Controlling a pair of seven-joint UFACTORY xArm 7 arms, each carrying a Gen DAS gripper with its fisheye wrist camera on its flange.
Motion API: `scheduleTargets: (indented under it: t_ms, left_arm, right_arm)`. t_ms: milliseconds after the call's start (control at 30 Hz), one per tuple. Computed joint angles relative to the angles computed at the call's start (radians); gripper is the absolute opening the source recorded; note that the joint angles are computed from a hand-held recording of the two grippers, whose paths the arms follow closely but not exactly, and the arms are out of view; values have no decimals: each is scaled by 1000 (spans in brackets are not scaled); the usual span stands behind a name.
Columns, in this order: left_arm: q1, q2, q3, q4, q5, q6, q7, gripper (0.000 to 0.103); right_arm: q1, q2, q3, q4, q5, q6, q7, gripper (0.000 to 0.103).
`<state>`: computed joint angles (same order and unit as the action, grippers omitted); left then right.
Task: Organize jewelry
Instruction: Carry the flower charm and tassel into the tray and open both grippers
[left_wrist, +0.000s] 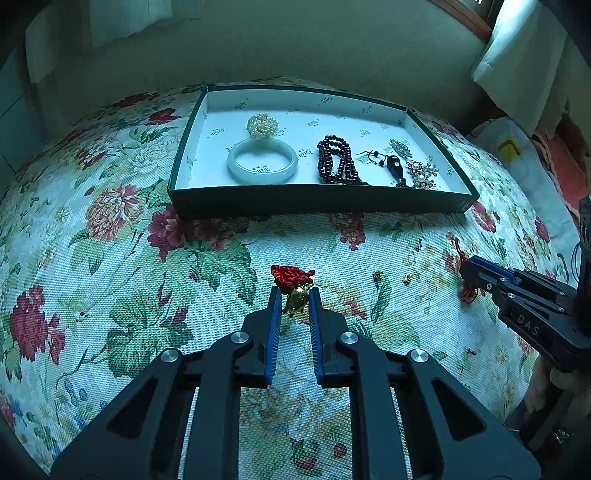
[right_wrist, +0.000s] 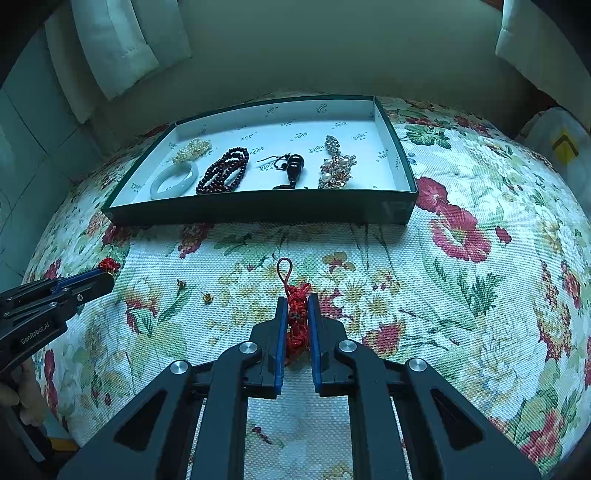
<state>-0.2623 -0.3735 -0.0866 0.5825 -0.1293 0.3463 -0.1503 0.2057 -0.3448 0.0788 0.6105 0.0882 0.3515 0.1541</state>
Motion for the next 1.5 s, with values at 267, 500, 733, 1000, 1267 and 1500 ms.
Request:
scheduleTargets:
  t_ms: [267,500,733,1000,1267,1500]
  left_arm:
    - [3,-5,5,32,1,-10,2,15]
    - [2,51,23,117,-16,-36,34,15]
    - [28,193,9,277,3,-83,46,15]
    - [60,426,-13,507,119,-70,-37,15]
    - [38,618,9,691,187,19,-96,15]
    - [43,701,-1,787,163,111,-66,15]
  right_arm:
    - [14,-17,-16,23,28,-3,-25,11]
    - [12,11,-21,103,32,-37,-52,11]
    - [-15,139,-19,254,9,-98,-62,11]
    - [-33,350,-17,453,65,-108,-120,11]
    - [-44,530,-6,596,-10,-50,-72,11]
    - [-51,611,-3,668,-31,-9,-54,11]
